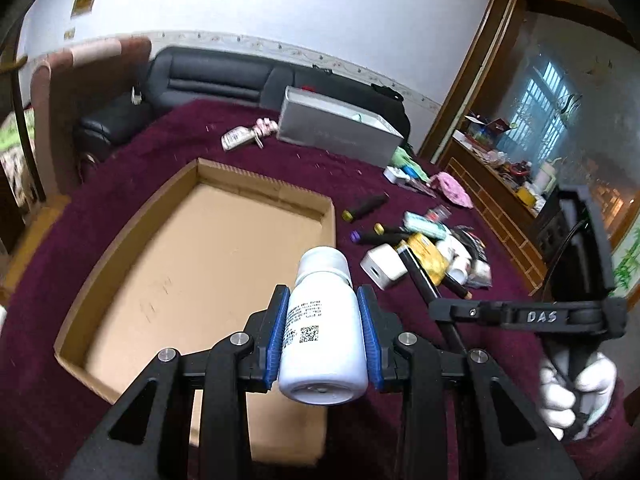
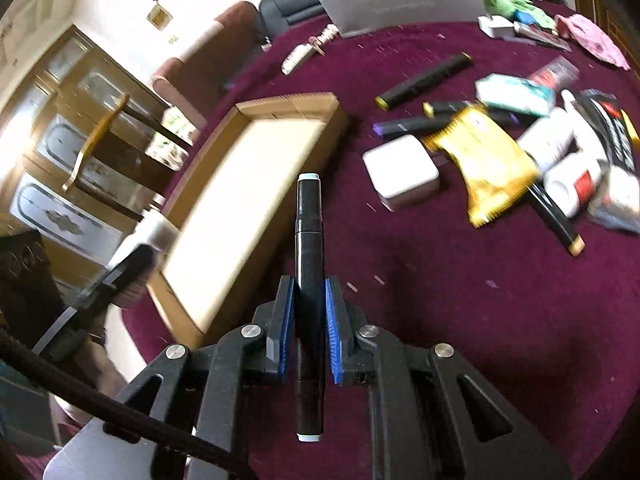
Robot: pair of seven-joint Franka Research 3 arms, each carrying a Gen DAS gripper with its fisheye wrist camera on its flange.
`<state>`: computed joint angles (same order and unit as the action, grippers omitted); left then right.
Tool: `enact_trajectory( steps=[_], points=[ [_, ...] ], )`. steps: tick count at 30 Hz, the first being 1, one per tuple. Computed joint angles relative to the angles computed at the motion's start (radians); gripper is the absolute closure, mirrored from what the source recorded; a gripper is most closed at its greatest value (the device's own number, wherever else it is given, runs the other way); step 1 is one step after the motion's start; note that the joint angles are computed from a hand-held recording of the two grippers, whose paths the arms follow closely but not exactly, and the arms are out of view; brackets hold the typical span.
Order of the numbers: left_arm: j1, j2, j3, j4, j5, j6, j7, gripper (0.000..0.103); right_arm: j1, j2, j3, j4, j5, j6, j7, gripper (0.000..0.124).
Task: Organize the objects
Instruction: 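Carry the bottle toward the cardboard tray while the right gripper grasps a black marker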
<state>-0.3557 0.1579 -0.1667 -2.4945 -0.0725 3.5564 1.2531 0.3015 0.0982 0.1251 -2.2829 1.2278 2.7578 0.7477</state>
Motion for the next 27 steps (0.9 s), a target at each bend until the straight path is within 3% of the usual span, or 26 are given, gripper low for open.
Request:
enact_trajectory(
  steps=[3,9,11,13,14,21,27],
  points=[
    [-0.033,0.018,0.035,0.050,-0.068,-0.029,0.073,0.074,0.003,0.053,0.008,0.090,0.014,-0.019,0.034,0.111],
    [0.075,0.099,0.016,0.177,0.074,-0.103,-0.033,0.074,0.010,0.195,0.030,0.261,-0.087,-0.022,0.208,0.111],
    [0.063,0.134,0.043,0.224,0.087,-0.127,-0.051,0.074,0.009,0.249,0.036,0.319,-0.142,-0.021,0.286,0.111],
    [0.108,0.171,0.016,0.267,0.139,-0.154,-0.097,0.074,0.010,0.291,0.040,0.361,-0.195,-0.006,0.359,0.111],
    [0.160,0.201,-0.025,0.299,0.176,-0.174,-0.127,0.074,0.007,0.313,0.042,0.384,-0.220,-0.005,0.397,0.111],
    [0.309,0.351,-0.153,0.434,0.298,-0.215,-0.241,0.074,-0.004,0.401,0.047,0.467,-0.382,0.020,0.599,0.111],
    [0.289,0.419,-0.133,0.491,0.325,-0.209,-0.333,0.074,0.014,0.436,0.025,0.506,-0.540,0.037,0.737,0.111]
  ],
)
